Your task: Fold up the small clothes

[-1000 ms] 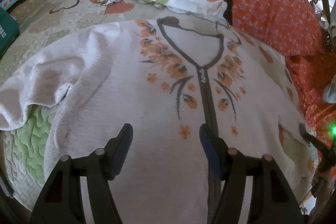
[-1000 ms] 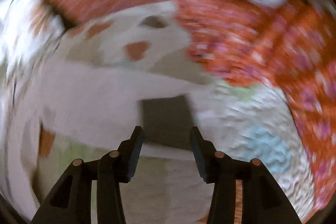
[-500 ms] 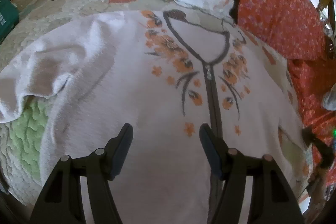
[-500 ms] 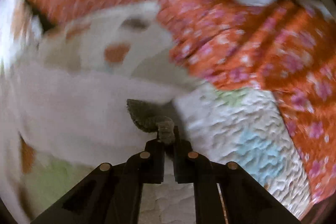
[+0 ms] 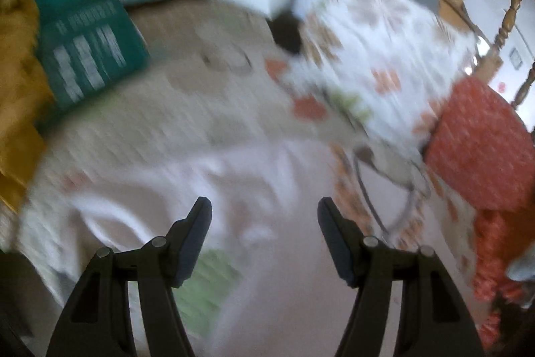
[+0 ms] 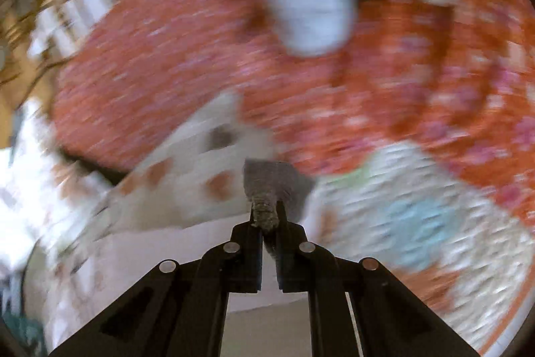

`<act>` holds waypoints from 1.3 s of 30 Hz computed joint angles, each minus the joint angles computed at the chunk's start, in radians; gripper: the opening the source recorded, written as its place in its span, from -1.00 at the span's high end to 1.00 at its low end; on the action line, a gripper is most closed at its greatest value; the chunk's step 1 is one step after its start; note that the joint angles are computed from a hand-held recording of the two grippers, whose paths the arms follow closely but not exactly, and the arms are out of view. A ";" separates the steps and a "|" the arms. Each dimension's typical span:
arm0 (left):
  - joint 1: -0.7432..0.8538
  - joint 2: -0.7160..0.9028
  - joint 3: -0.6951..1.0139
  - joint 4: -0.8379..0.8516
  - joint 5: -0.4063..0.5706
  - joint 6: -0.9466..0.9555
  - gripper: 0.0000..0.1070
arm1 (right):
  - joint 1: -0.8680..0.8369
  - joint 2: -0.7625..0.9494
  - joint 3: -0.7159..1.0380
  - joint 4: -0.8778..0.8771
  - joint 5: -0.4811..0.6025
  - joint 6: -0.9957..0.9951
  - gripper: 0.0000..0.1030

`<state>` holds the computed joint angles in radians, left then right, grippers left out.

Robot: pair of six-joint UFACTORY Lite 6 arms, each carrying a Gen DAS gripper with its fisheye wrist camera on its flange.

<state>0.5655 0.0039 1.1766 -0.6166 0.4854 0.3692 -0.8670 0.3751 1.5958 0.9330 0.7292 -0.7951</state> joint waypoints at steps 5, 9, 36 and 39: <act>0.109 -0.012 0.050 0.007 -0.036 0.076 -0.36 | 0.377 -0.105 -0.102 0.050 0.066 0.114 0.87; 0.234 0.074 0.132 -0.102 0.035 0.168 -0.36 | 0.741 -0.064 -0.089 0.053 -0.020 0.225 0.87; 0.586 0.346 0.437 -0.040 0.118 -0.006 -0.36 | 1.506 0.573 0.604 -0.369 -0.005 0.567 0.71; 0.667 0.387 0.491 0.047 0.076 -0.128 -0.36 | 1.614 0.480 0.484 -0.412 -0.036 0.506 0.60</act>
